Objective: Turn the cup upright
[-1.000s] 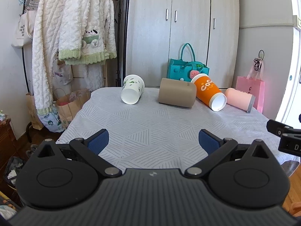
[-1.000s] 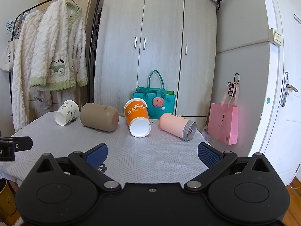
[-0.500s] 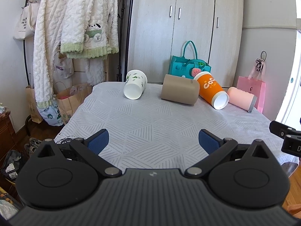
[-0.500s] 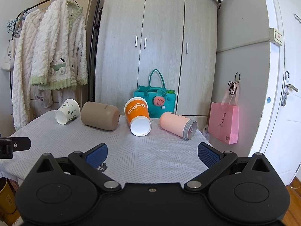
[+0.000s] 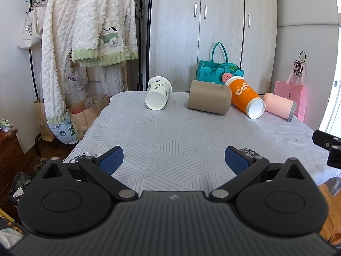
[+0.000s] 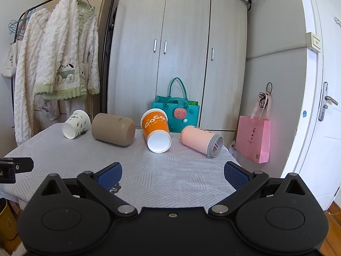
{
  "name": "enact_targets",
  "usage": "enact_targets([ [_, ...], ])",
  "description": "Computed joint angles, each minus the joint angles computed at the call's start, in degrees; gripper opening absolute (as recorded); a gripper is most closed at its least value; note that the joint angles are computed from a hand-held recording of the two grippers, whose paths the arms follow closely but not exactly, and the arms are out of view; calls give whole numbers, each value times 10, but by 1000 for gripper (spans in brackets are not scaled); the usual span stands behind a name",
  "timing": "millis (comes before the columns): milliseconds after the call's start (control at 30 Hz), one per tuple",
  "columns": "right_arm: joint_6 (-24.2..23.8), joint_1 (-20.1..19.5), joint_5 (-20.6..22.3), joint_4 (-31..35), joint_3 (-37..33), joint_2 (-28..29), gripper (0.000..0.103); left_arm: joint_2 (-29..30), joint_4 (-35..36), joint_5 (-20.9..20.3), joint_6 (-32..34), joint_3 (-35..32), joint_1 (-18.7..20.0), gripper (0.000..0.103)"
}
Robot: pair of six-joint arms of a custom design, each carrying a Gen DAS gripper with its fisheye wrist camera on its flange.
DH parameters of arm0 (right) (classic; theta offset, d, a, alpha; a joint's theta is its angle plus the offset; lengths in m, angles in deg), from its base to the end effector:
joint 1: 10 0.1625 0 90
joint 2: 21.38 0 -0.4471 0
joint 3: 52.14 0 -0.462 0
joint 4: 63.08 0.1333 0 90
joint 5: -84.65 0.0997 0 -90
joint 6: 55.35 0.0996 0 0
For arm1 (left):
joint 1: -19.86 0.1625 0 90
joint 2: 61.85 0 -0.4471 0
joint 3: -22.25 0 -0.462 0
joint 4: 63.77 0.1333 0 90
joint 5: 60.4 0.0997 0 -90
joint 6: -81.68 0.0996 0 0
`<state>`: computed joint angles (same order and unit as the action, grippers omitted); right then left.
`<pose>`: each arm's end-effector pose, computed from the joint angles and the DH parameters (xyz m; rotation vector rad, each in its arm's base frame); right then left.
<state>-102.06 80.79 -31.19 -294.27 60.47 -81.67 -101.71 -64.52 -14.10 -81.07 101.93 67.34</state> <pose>0.0981 -0.5943 0.2831 0.3445 -1.7602 1.4232 -0.3181 -0.6460 0.0304 0.7628 2.2060 -1.2665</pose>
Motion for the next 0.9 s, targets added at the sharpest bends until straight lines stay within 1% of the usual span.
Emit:
enact_targets([
  [200, -1, 1, -2, 1, -1, 0, 103, 3, 26, 15, -20, -10, 4, 103],
  [467, -2, 1, -2, 2, -1, 1, 103, 3, 26, 13, -21, -10, 4, 103],
  [733, -6, 0, 0, 7, 0, -1, 103, 4, 35, 20, -22, -13, 6, 103],
  [833, -1, -3, 13, 24, 8, -15, 103, 11, 66, 42, -21, -34, 9, 103],
  [900, 14, -9, 34, 55, 18, -36, 103, 23, 107, 60, -19, -62, 11, 103],
])
